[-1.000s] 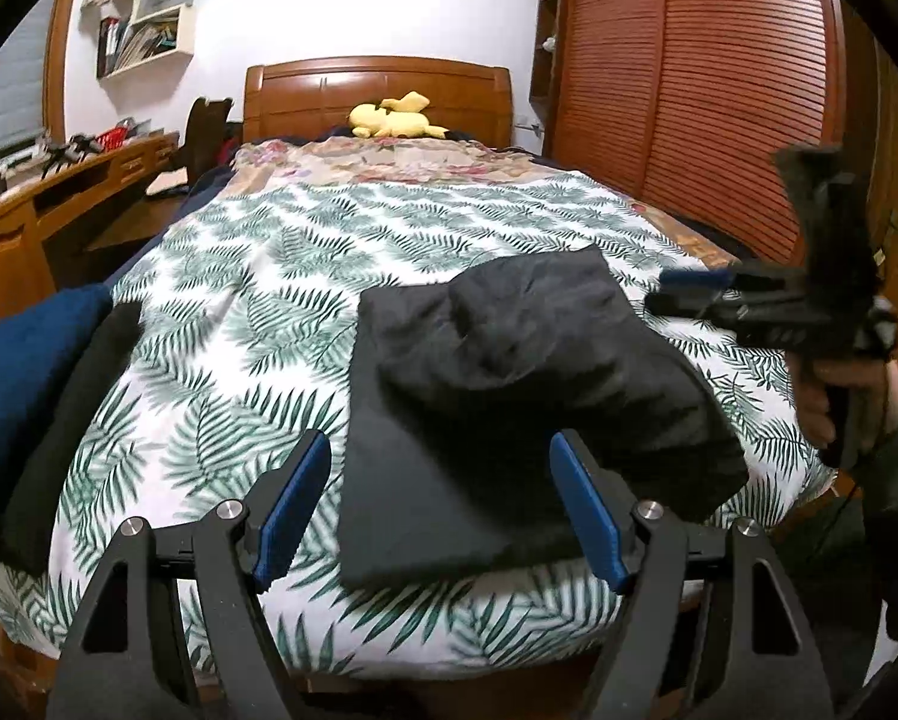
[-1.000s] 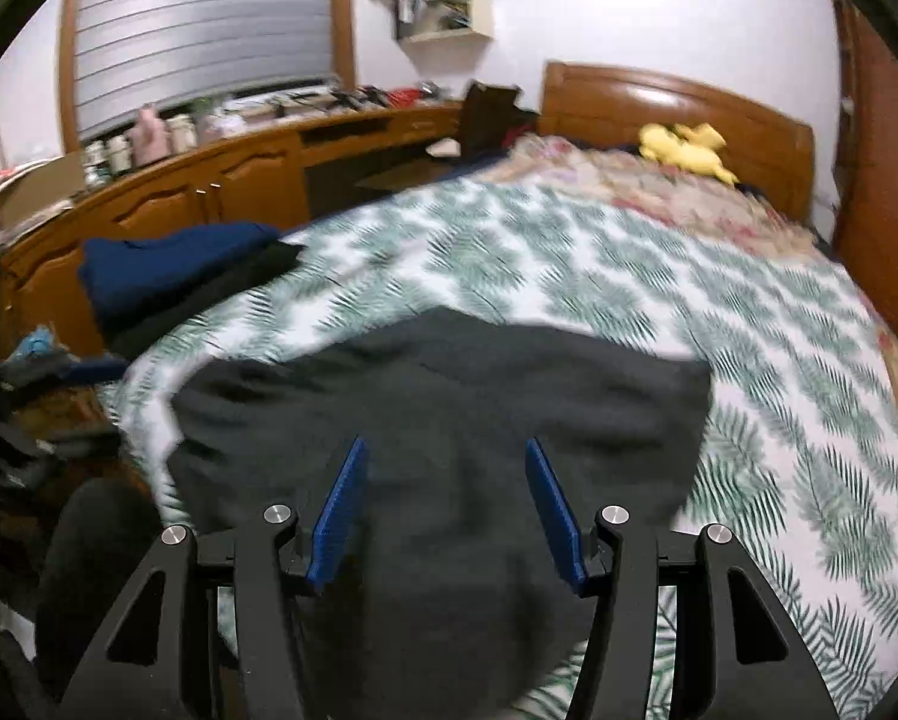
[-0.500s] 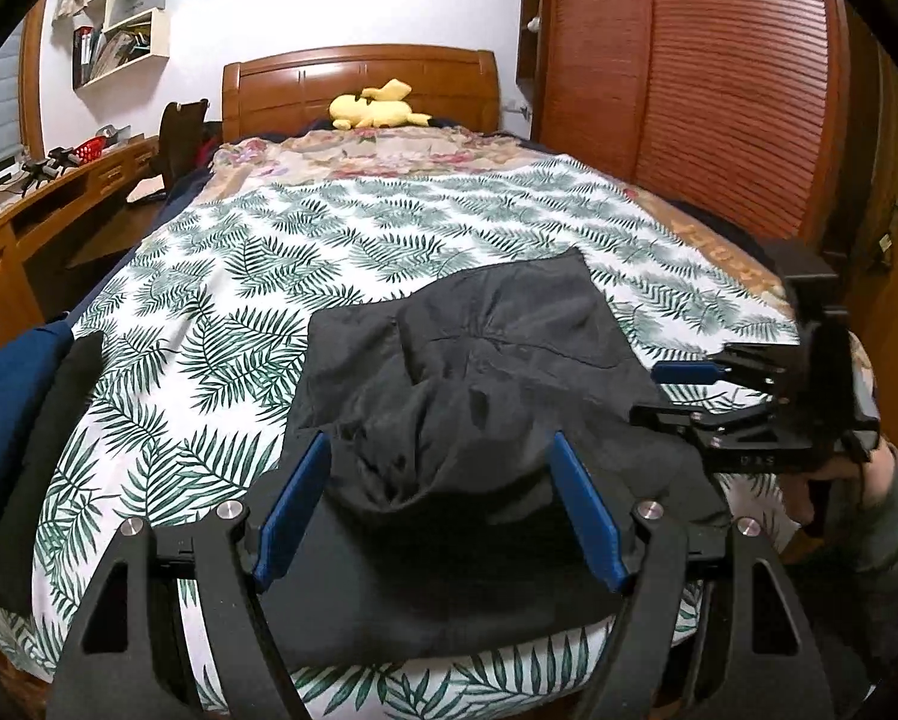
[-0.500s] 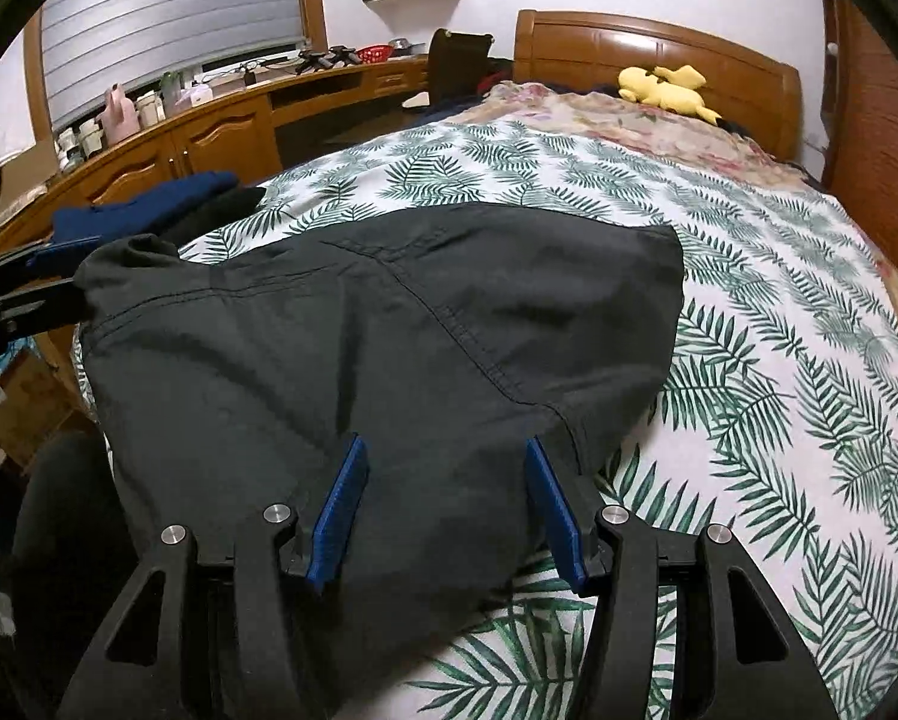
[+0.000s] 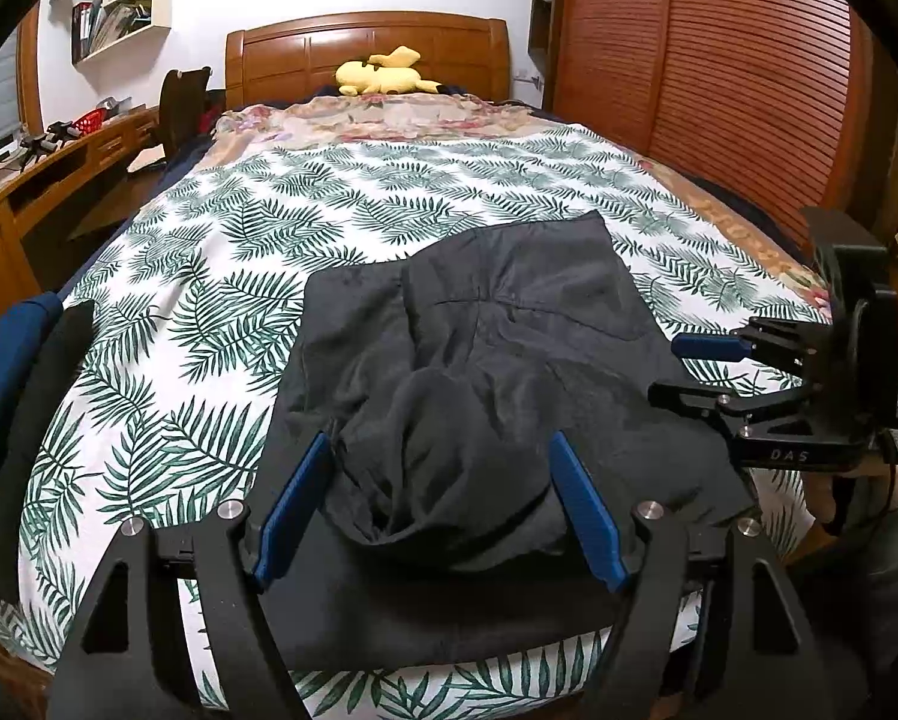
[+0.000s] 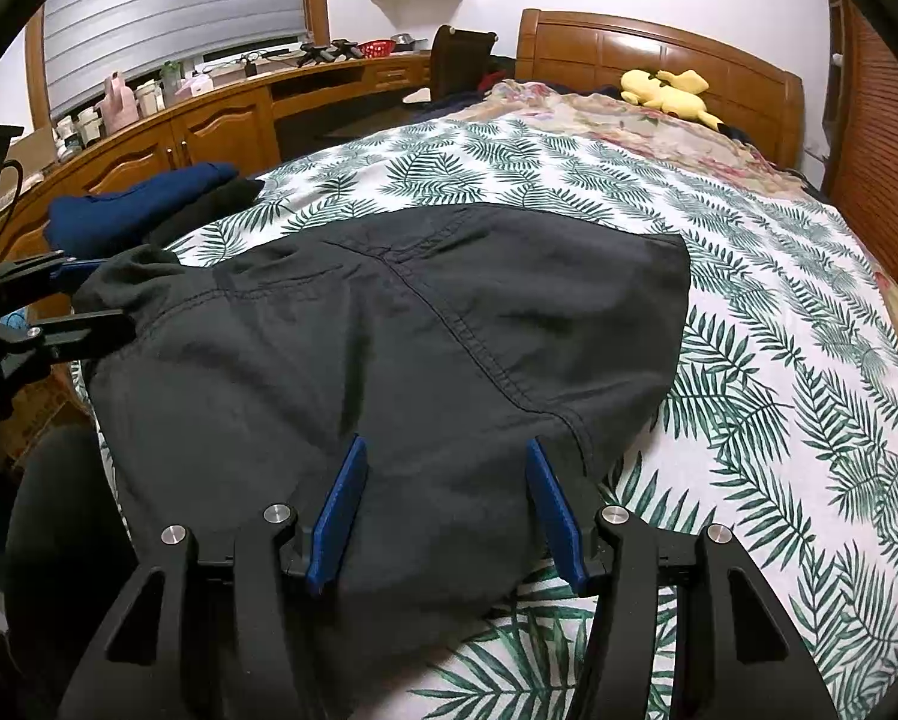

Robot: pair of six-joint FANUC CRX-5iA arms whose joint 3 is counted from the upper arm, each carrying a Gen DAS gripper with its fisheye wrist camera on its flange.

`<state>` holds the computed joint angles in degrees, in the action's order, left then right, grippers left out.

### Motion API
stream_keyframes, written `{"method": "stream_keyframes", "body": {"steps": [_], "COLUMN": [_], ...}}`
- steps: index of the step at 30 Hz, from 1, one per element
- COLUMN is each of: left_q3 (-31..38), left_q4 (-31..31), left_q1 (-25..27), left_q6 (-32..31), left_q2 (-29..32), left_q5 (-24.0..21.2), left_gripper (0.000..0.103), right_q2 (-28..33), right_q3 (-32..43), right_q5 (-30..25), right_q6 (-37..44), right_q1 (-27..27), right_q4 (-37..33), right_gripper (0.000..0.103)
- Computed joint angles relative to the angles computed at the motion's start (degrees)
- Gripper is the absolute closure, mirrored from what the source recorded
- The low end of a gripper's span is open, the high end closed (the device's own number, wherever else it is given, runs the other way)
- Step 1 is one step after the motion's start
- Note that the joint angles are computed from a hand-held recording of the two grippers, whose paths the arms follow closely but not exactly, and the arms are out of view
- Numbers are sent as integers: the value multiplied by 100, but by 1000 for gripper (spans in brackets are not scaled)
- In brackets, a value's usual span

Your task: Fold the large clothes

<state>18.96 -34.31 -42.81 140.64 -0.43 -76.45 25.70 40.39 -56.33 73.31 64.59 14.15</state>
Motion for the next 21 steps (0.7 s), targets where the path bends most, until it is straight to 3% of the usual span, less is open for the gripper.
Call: {"method": "stream_keyframes", "body": {"steps": [9,11,14,16,21], "left_q3": [-11,16,113,110,341], "left_q4": [59,62,125,277,-157], "left_q1": [40,39,41,77,-175], "left_q6": [-71,-140,-375,-602,-597], "left_q2": [4,30,125,150,192], "left_q5": [16,3,-73,4,-193], "left_gripper": [27,35,59,84,92], "right_q2": [54,56,60,50,-49], "right_q3": [97,105,125,125,48], "right_q5": [-25,-30,-43,-34,84], "right_q6": [85,83,111,154,224], "right_q1": [-60,-58,-62,-78,-88], "right_q4": [-158,-154,-173,-231,-370], "right_gripper": [46,46,46,46,46]}}
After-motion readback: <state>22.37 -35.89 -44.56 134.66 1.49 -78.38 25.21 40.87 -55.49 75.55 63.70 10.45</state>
